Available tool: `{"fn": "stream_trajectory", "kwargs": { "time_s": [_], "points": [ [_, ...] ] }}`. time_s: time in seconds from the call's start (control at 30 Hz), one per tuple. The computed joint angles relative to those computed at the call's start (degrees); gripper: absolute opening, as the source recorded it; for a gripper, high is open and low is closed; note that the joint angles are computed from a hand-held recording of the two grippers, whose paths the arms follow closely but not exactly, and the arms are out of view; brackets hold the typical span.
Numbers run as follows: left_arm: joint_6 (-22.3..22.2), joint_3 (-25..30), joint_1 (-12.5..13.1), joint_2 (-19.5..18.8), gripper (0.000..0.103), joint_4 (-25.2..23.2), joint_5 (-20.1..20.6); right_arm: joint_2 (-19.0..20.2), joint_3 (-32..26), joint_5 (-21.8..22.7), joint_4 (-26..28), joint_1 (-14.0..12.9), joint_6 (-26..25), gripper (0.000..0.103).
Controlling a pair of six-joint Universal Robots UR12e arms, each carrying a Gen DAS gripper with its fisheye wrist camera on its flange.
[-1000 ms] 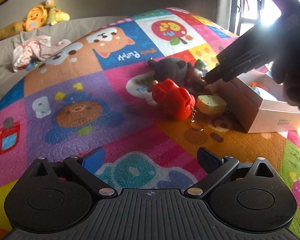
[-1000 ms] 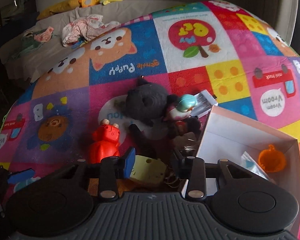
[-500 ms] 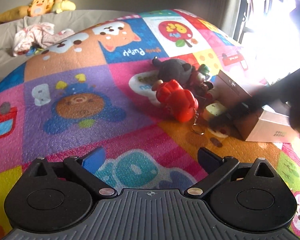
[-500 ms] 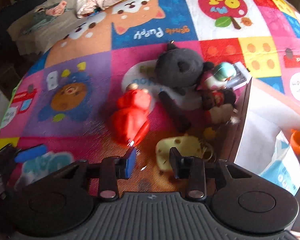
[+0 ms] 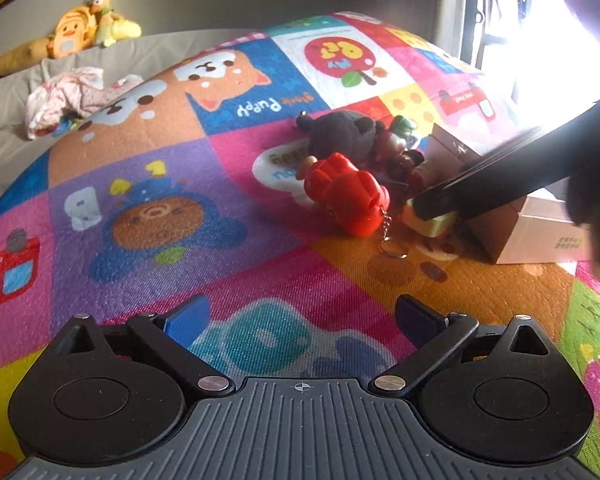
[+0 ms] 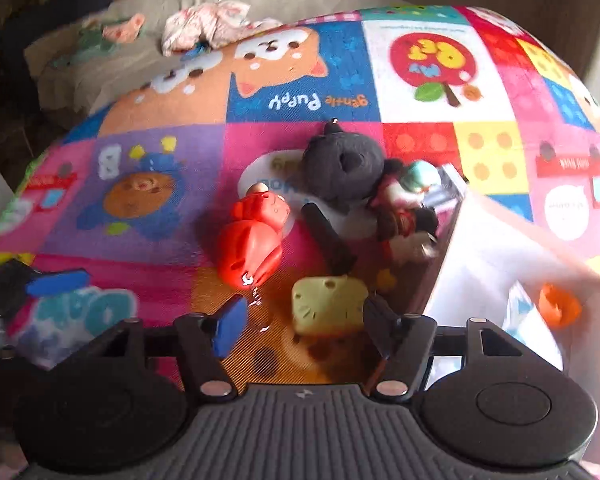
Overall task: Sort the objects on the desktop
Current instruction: 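Grasp the yellow-green cat toy with the right gripper while the left gripper approaches the red toy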
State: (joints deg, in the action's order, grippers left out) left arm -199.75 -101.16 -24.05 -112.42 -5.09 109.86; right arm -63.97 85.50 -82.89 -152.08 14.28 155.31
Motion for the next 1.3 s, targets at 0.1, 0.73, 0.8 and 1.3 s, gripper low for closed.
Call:
{"fn": "stream_trajectory", "kwargs": {
  "time_s": [0.1, 0.73, 0.8, 1.3],
  "points": [
    [-0.59, -0.31, 0.32, 0.12, 0.101, 0.69, -1.16, 2.52, -2.35, -5.48, 0.71, 1.06, -3.58, 0.067],
    [-1.86, 0.07, 0.55, 0.27, 0.102, -1.23, -1.35, -11.58, 14.16, 7.98, -2.12, -4.97, 0.66, 0.057],
    [-0.86, 0.72, 0.43, 0.04, 0.102, -1.93, -1.4, -12.56, 17.12, 5.33, -7.95, -5.82, 4.23, 0.061],
    [6.2, 15.47, -1.15, -8.62, 0.078, -7.89, 5.32, -11.78, 28.39, 1.33, -29.98, -10.03, 27.09, 0.086]
  ]
}}
